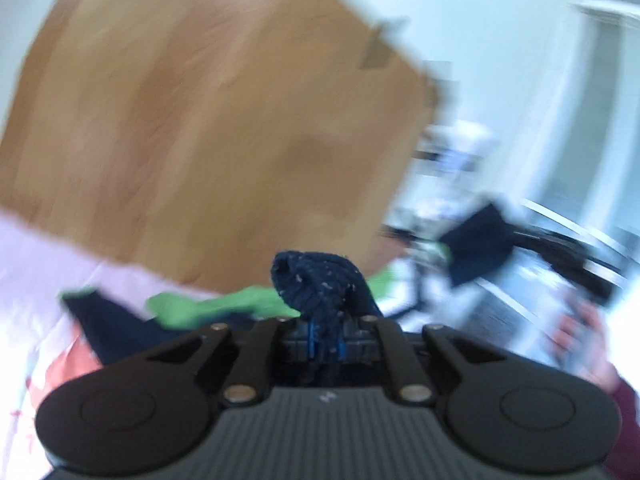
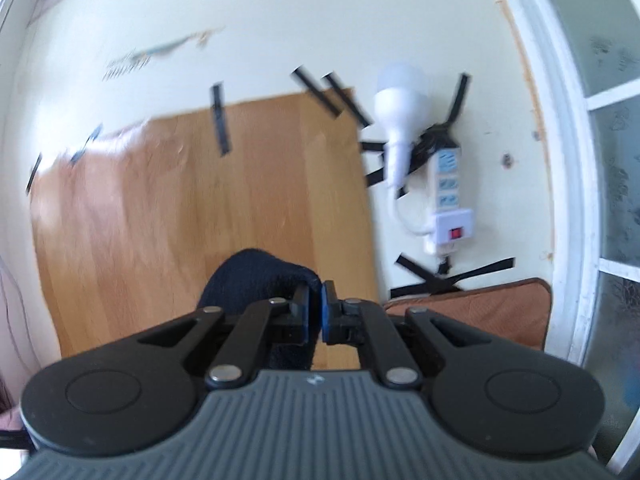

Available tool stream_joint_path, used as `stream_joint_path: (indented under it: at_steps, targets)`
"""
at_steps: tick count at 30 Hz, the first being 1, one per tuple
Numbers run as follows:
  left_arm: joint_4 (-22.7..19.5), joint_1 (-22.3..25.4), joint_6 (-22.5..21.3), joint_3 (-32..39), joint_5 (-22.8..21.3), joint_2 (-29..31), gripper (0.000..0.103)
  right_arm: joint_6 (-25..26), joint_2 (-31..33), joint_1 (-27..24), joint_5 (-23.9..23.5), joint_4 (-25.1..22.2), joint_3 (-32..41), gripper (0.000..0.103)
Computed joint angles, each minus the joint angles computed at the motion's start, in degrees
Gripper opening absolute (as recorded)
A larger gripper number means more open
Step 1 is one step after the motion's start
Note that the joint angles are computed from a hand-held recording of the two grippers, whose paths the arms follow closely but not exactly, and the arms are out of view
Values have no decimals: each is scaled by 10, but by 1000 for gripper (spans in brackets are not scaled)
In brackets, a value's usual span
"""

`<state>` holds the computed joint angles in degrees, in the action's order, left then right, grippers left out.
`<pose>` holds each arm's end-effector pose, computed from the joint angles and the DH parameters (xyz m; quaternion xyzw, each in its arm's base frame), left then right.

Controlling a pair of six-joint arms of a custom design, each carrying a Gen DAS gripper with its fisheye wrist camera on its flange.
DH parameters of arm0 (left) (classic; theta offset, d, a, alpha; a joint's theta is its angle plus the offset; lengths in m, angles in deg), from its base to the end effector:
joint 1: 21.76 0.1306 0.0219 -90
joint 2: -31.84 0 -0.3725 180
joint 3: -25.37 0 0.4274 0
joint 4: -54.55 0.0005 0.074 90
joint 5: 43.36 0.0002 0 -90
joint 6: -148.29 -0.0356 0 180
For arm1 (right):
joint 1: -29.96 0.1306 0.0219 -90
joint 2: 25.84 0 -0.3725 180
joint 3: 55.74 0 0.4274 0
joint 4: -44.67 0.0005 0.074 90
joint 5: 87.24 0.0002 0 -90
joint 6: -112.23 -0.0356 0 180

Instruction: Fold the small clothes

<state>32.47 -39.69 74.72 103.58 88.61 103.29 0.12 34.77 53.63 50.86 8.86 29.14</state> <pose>0.3966 -0.1539 0.5073 0.2269 0.7394 -0.4393 0.4569 0.3080 0.1055 0.6111 0.2481 0.7108 -0.0662 0.6548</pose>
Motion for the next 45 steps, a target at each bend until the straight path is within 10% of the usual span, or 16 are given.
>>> stream_joint_path:
  at_steps: [3, 6, 8, 11, 15, 21, 23, 26, 27, 36, 42, 45]
  targets:
    - [-47, 2, -93, -39, 82, -57, 17, -75, -41, -25, 9, -53, -32, 9]
    - [-42, 12, -140, -83, 139, -86, 74, -190, -78, -52, 36, -174, -66, 13]
    - [-15, 23, -135, -97, 137, -87, 81, -262, -93, -64, 51, -271, -78, 50]
    - [-19, 38, -93, -69, 83, -45, 88, -340, -131, -48, 81, -350, -107, 58]
    - [-101, 34, -73, 22, -57, 66, 88, -355, -148, -9, 78, -362, -124, 59]
    - [-225, 20, 16, 187, -145, 264, 85, -211, -90, 18, -83, -215, -143, 69]
    - [-234, 20, 36, 211, -135, 296, 74, -174, -64, 32, -111, -177, -148, 74]
    - [-233, 1, 48, 229, -198, 314, 19, -141, -11, 42, -143, -145, -144, 74]
    - [-242, -2, 52, 239, -208, 324, 15, -138, 4, 42, -150, -141, -141, 74]
    - [-89, 115, 129, 126, -124, 170, 14, -73, 36, 34, -209, -109, -143, 74]
    - [-78, 189, 81, 51, -205, 28, 2, -97, 30, 4, -269, -96, -151, 74]
    - [-116, 200, 58, 33, -214, -2, 16, -111, 29, 7, -272, -91, -151, 74]
